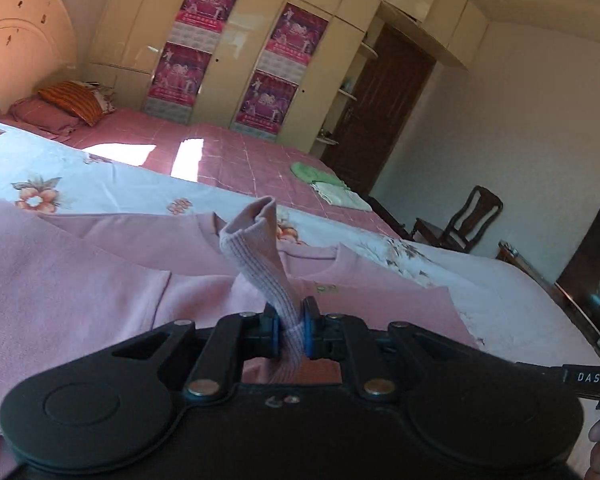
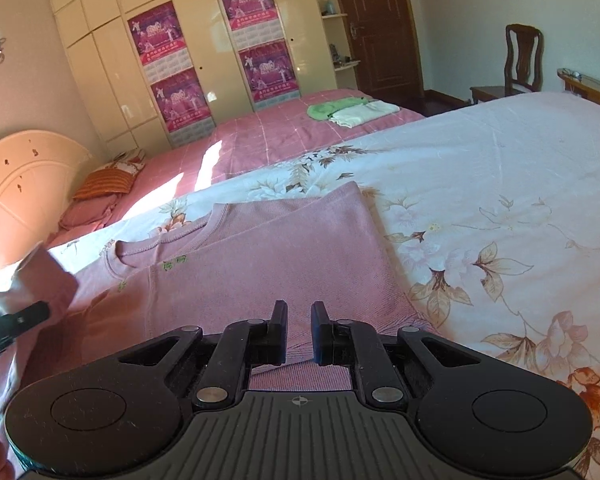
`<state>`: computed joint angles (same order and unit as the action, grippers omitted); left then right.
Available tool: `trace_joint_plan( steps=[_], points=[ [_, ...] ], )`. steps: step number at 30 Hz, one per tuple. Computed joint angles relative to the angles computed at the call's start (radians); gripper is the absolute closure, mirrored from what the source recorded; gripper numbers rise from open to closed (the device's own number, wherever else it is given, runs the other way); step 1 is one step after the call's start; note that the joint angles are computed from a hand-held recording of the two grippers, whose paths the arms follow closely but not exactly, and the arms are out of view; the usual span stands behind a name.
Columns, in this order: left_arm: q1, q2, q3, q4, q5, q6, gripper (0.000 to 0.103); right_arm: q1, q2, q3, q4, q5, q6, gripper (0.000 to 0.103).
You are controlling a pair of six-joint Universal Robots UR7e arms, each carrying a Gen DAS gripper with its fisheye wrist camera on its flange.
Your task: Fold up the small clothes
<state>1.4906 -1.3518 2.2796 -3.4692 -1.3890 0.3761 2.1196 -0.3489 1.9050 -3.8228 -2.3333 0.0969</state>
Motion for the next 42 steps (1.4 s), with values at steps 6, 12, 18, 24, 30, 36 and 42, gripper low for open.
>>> trace_joint_plan(
  steps=[6, 12, 18, 24, 30, 36, 42],
  points=[
    [-0.03, 0.103, -0.033, 0.004, 0.032, -0.003, 0.092, -0.037, -0.045, 0.066, -0.012, 0.063, 0.013, 0.092],
    [-0.088, 0.139, 0.014, 0.003, 0.128, 0.109, 0.028, -0.078, -0.084, 0.101, 0.039, 0.157, 0.048, 0.083],
    [-0.102, -0.033, 0.157, -0.166, 0.211, 0.2, 0.035, -0.114, -0.061, 0.079, -0.021, 0.352, 0.029, 0.031],
    [-0.01, -0.182, 0.17, -0.117, 0.352, 0.205, 0.05, -0.15, -0.001, -0.025, 0.103, 0.484, 0.084, 0.038],
    [0.054, -0.168, 0.105, -0.083, 0.425, 0.227, 0.06, -0.153, 0.039, -0.126, 0.236, 0.481, 0.077, 0.082],
    [0.062, -0.154, 0.067, -0.079, 0.405, 0.22, 0.067, -0.101, 0.035, -0.13, 0.165, 0.386, -0.069, 0.097],
    [0.097, -0.159, 0.057, -0.051, 0.353, 0.191, 0.071, -0.102, 0.035, -0.118, 0.146, 0.281, -0.101, 0.097]
  ],
)
